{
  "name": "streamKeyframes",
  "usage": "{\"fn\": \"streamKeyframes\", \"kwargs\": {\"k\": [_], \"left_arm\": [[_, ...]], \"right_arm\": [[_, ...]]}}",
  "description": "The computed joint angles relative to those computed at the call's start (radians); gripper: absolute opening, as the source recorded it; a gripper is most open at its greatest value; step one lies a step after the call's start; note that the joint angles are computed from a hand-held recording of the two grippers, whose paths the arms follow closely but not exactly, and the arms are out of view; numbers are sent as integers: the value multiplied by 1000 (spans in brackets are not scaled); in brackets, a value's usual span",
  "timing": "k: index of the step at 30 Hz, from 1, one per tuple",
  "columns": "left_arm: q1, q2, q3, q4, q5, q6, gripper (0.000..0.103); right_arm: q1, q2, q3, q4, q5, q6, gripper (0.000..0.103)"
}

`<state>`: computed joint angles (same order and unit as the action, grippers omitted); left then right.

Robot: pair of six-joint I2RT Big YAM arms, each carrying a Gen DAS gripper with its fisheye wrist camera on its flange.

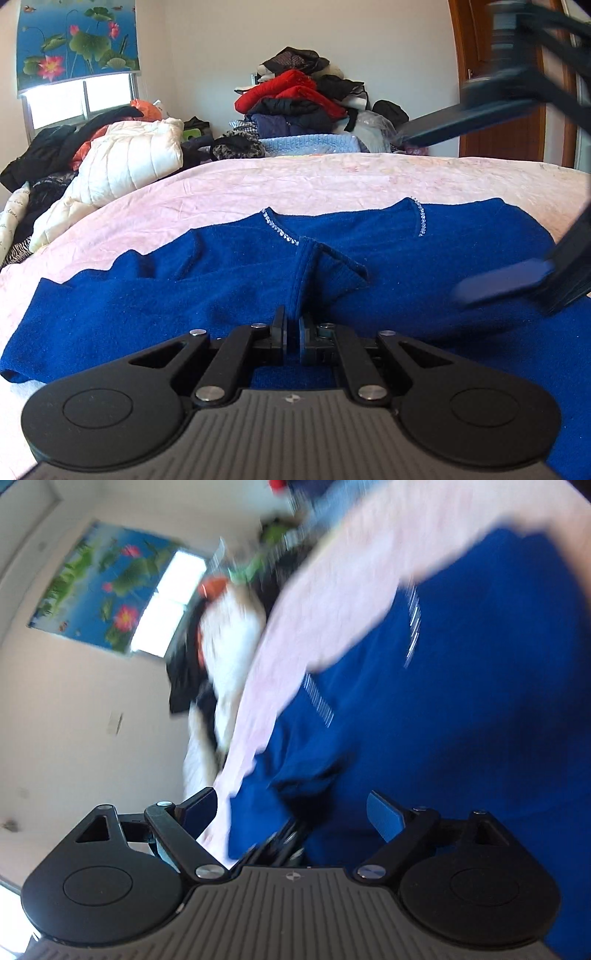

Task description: Fold small clothes

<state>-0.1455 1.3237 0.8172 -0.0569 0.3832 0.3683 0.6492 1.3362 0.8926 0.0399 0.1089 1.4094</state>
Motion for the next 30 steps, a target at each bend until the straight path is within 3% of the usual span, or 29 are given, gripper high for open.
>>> {"fn": "streamKeyframes", "kwargs": {"k": [1,3,8,9,11,16,18,19,22,25,27,29,30], "left_arm": [[0,-1,-3,8,3,-2,6],[1,-3,-8,18,8,-6,6],[5,-4,-10,22,28,-2,6],[5,-4,-10,23,33,0,6],[7,-3,-11,25,41,2,6],[10,-5,-13,30,51,2,6],[9,0,-8,24,50,6,6],[9,1,-6,21,48,7,6],[7,-4,-13,34,49,13,8],[19,-8,-22,53,94,21,25],[41,-9,-32,90,142,-17,69],[77,-14,-60,181,229,-83,83],[92,-16,-74,228,259,-117,83]], "right_arm": [[-22,42,40,-20,-76,54,85],[-45,108,103,-59,-150,106,81],[-52,186,193,-90,-152,139,73],[-51,196,213,-122,-149,137,68],[-64,215,248,-191,-181,111,48],[-74,229,276,-260,-197,61,39],[-73,224,269,-260,-188,48,27],[-71,221,271,-272,-175,27,16],[-65,208,271,-287,-130,-39,9],[-50,194,286,-350,-53,-104,9],[-51,163,252,-309,-19,-111,9],[-59,118,201,-256,5,-99,8],[-61,94,177,-237,21,-96,8]]}}
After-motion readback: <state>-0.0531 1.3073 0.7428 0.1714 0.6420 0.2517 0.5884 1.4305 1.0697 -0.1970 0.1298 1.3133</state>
